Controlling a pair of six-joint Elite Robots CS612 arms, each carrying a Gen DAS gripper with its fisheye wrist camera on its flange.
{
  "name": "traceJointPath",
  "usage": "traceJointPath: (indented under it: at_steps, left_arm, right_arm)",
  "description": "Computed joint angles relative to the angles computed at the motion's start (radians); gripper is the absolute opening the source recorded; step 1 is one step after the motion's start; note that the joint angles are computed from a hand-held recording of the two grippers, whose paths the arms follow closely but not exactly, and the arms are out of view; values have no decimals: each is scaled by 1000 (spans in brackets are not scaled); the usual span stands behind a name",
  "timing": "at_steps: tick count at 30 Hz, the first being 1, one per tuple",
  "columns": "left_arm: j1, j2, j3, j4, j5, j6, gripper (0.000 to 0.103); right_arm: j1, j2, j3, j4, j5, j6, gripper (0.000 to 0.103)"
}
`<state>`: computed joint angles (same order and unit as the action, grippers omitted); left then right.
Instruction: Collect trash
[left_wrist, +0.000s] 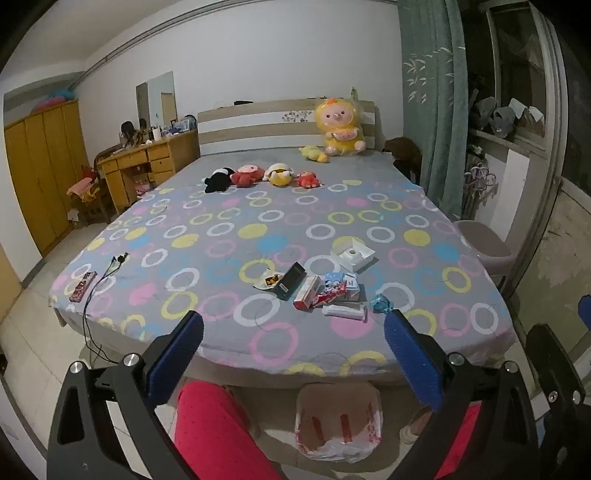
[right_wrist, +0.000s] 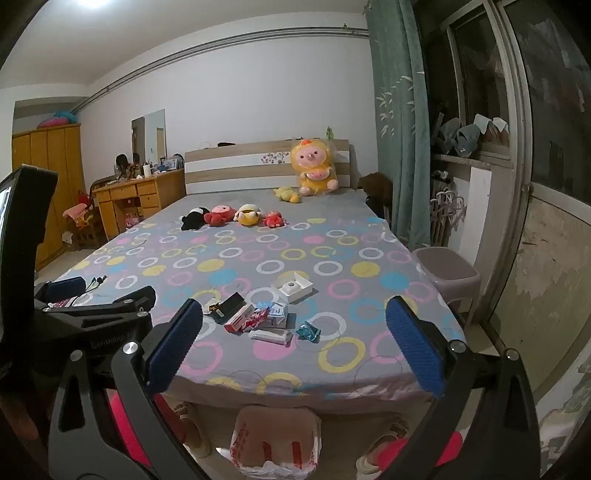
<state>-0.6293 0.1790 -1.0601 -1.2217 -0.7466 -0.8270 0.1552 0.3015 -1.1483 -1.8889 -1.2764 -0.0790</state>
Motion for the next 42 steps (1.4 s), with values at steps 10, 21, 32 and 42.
traceJointPath:
  at_steps: [10,21,32,42]
  left_arm:
    - [-5,-7,15,-4,-21,-13,96]
    - [-4,-1,9,-45,-23,35,96]
    - [-4,-11,20,-51,-20,37,96]
    - [-6,-11,17,-51,-24,39,96]
  right_arm:
    - [2,0,-1,10,0,-6,97]
    - [-3,5,-16,20,10,-6,97]
    - [-5,12,-19,16,14,-9,97]
    - [-4,7,-17,20,18,-8,97]
